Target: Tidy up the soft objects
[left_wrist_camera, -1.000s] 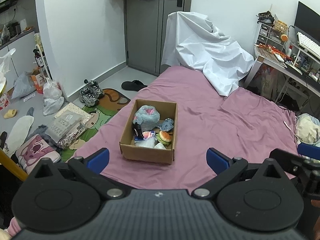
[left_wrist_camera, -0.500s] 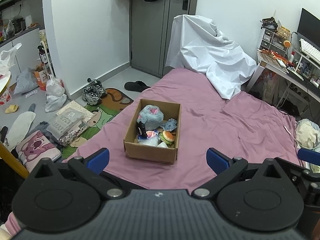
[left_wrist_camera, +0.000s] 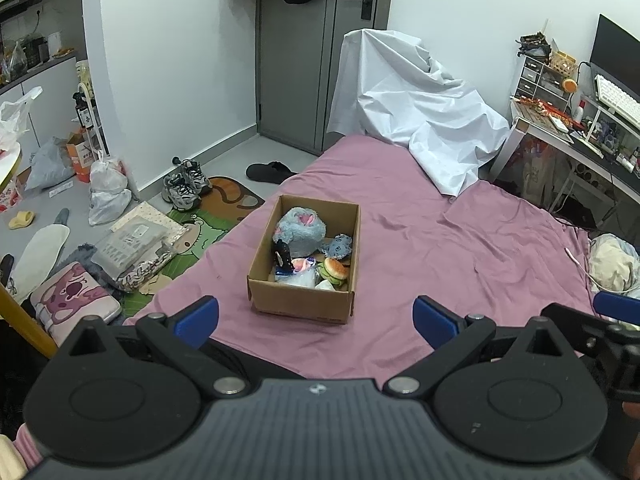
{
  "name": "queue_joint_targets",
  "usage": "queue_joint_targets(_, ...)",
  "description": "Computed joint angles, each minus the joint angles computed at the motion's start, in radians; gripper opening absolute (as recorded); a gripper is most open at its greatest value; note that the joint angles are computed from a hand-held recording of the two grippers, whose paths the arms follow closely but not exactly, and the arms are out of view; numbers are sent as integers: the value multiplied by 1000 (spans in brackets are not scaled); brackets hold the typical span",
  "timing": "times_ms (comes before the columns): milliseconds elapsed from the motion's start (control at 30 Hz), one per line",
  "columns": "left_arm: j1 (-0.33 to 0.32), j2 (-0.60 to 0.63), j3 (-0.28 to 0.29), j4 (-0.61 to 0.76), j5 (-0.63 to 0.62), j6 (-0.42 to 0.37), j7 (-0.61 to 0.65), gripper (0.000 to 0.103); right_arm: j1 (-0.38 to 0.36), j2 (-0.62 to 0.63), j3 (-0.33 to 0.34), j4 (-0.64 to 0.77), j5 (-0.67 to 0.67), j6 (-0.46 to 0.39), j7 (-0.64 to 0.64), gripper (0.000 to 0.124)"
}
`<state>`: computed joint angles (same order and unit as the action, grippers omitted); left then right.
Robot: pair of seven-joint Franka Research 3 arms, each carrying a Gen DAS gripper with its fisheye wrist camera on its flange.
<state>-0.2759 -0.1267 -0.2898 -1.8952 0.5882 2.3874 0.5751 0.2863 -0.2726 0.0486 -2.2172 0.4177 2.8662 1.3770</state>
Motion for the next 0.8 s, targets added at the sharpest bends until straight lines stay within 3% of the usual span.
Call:
queue_joint_targets(433,17,-13,14,-34,-28,34,21,102,-24,35,28,27,-67,-11,79,103)
queue_joint_targets(700,24,13,26,-18,-55,37,94,102,-24,59,45,32,-122,44,132,103)
queue_joint_targets(800,32,5,27,-34,-23,75,78,102,-35,80,54,60,-161,5,168,103)
